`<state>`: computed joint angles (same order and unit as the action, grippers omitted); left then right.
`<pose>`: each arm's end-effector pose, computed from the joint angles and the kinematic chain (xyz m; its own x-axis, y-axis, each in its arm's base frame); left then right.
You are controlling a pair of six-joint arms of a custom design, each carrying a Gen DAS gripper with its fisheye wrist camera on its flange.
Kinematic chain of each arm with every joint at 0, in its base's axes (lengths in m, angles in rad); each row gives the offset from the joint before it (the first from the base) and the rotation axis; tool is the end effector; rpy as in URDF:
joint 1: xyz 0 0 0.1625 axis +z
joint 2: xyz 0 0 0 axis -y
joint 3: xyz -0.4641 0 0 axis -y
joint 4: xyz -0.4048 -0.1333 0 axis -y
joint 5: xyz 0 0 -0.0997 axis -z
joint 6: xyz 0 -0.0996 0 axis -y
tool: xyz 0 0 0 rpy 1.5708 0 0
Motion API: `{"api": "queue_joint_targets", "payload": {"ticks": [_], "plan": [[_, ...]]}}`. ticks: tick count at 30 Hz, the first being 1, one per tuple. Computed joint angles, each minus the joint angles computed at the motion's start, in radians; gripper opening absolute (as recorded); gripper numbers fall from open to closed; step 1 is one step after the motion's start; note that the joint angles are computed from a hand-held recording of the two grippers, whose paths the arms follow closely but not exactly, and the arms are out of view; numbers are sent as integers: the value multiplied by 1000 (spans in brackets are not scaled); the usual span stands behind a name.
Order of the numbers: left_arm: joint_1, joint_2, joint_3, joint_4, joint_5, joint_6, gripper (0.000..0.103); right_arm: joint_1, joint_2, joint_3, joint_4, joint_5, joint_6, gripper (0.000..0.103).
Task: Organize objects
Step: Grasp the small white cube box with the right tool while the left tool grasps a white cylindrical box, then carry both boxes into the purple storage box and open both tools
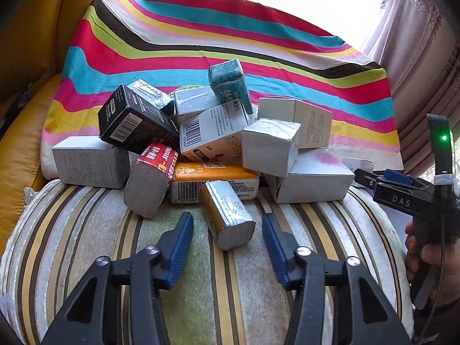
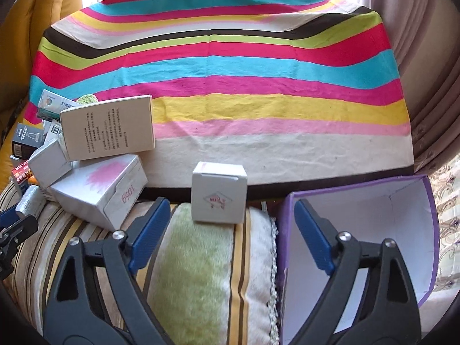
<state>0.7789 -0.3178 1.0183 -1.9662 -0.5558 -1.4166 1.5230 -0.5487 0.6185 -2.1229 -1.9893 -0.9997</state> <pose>-0.4374 -0.7379 -0.0335 -0.6998 -0.5769 -0.4213 -0.0825 0.6511 -0.7545 0.0483 -0.9337 0.3420 -0.5241 -0.6191 0.5848 -0.7374 0.6735 0.0522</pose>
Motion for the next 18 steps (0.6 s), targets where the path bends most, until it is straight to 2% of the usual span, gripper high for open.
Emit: {"api": "queue_joint_targets", "payload": {"ticks": [2,4,6,9,15,18], "plan": [[2,-3,11,-17,0,1,38,6,17,-8,-20,-21,-27,86],[1,-6,24,-35,3,1,32,8,43,-45,11,-41,-27,64],[1,-9,34,-58,3,12,27,5,70,-103,89,-42,-6,47],[-2,-11,46,-90,7,30,28,-2,65,-109,114,-17,3,47],[-17,-25,96,-197,18,74,27,-11,-2,-26,81,47,18,47],[-24,-13,83,-216,22,97,27,-22,-51,38,53,81,24,47]]}}
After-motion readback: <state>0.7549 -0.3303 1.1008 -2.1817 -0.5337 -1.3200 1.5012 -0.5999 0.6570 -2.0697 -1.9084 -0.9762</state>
